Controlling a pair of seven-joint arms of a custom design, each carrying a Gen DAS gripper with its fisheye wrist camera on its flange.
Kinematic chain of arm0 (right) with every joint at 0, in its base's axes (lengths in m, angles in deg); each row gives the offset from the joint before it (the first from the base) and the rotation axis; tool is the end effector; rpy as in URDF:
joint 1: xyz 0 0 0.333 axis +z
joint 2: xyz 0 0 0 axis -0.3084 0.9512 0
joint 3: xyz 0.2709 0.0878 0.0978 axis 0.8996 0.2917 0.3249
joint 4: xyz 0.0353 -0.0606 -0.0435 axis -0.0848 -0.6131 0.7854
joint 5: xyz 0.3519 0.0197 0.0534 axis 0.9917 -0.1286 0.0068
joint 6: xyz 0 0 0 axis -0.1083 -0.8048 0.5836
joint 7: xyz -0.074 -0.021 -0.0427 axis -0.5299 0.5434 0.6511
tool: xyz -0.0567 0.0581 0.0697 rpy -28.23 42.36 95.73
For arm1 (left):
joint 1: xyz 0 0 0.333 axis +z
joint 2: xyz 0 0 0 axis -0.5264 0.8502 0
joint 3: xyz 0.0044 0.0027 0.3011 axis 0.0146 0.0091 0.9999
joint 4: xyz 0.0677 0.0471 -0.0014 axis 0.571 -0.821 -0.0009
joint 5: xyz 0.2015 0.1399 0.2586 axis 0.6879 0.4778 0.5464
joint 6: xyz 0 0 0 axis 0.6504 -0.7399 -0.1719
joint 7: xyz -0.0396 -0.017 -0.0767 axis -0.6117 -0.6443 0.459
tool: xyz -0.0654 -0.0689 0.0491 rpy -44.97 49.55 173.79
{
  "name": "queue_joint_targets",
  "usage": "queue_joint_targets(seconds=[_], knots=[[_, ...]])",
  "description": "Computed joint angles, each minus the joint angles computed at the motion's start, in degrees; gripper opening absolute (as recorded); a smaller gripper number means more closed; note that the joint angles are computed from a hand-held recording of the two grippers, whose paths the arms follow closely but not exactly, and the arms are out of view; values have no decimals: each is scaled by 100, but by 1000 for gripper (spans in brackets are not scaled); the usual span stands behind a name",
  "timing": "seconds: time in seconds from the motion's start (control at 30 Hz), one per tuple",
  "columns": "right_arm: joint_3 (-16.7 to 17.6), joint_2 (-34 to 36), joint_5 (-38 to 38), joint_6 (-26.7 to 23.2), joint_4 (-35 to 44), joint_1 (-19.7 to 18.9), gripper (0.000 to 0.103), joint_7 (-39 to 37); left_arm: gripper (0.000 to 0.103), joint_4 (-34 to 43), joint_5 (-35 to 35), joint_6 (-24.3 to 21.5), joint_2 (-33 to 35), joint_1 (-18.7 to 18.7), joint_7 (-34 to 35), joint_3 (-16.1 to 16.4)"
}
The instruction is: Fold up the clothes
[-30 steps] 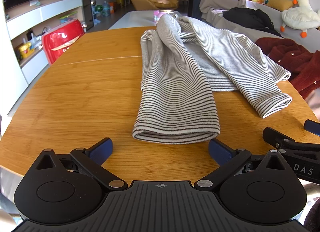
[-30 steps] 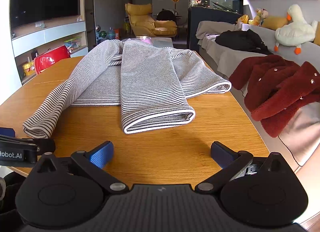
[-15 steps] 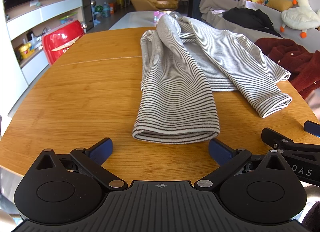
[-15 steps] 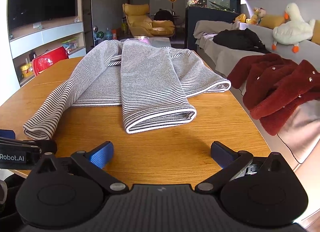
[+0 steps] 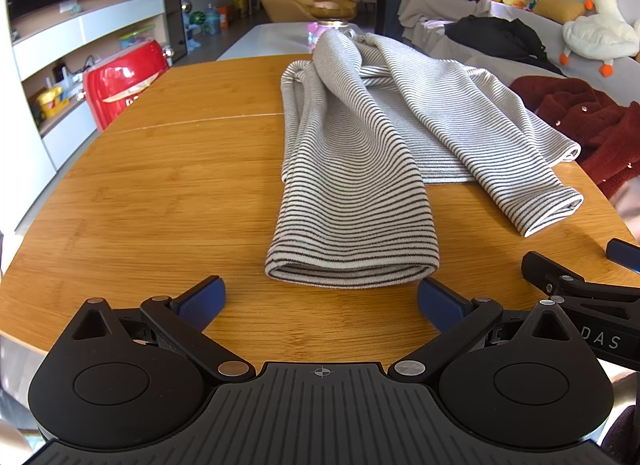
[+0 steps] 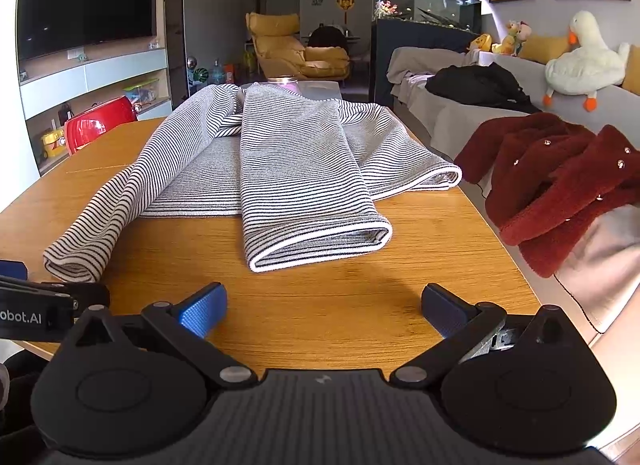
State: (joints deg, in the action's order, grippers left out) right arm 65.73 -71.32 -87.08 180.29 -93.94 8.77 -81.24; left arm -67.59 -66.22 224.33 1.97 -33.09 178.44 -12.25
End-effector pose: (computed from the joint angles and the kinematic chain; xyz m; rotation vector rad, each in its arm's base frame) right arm 0.4358 0.2808 0.4193 -1.2137 2.0867 -1.1191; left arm 0.5458 -0.0568 0.4385 -1.2718 2.2568 -0.9377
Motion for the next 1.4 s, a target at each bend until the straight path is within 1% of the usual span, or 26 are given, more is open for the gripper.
queue_joint_targets(seconds=[0.3,0.5,0.93,1.0,1.03,1.07,1.1,1.17,1.23,1.27,1.33,1.4], knots=[[12,16,-134,-107,-19,36,103,152,103,4,-30,23,8,-4,1,-13],[-15,-60,-166,91,-93,-22,103,67,103,-11,2,53,1,-19,-42,-18],[22,-70,-460,100,-189,-20,103,261,103,24,62,-9,13,-1,-28,-10],[-4,-117,-478,221,-234,-49,103,227,103,79,96,-215,9,48,73,25],[-36,-192,-491,388,-296,-88,103,245,103,109,97,-331,3,77,135,44],[-65,-275,-510,577,-364,-138,103,276,103,160,-48,-572,-39,142,308,80],[-120,-444,-655,918,-501,-222,103,460,103,209,-196,-812,-83,201,487,125],[-169,-756,-1067,1414,-708,-412,103,813,103,296,-842,-1238,-252,310,1267,236],[-160,-952,-1441,1541,-737,-600,103,845,103,577,-1257,-1440,-240,327,1851,312],[-159,-944,-1544,1526,-644,-691,103,680,103,753,-1377,-1561,-195,344,2041,337],[-191,-778,-1629,1448,-352,-853,103,277,103,1422,-963,-1574,308,264,1576,253],[-308,-520,-1640,1533,2,-1010,103,9,103,2156,-449,-1643,844,237,1034,126]])
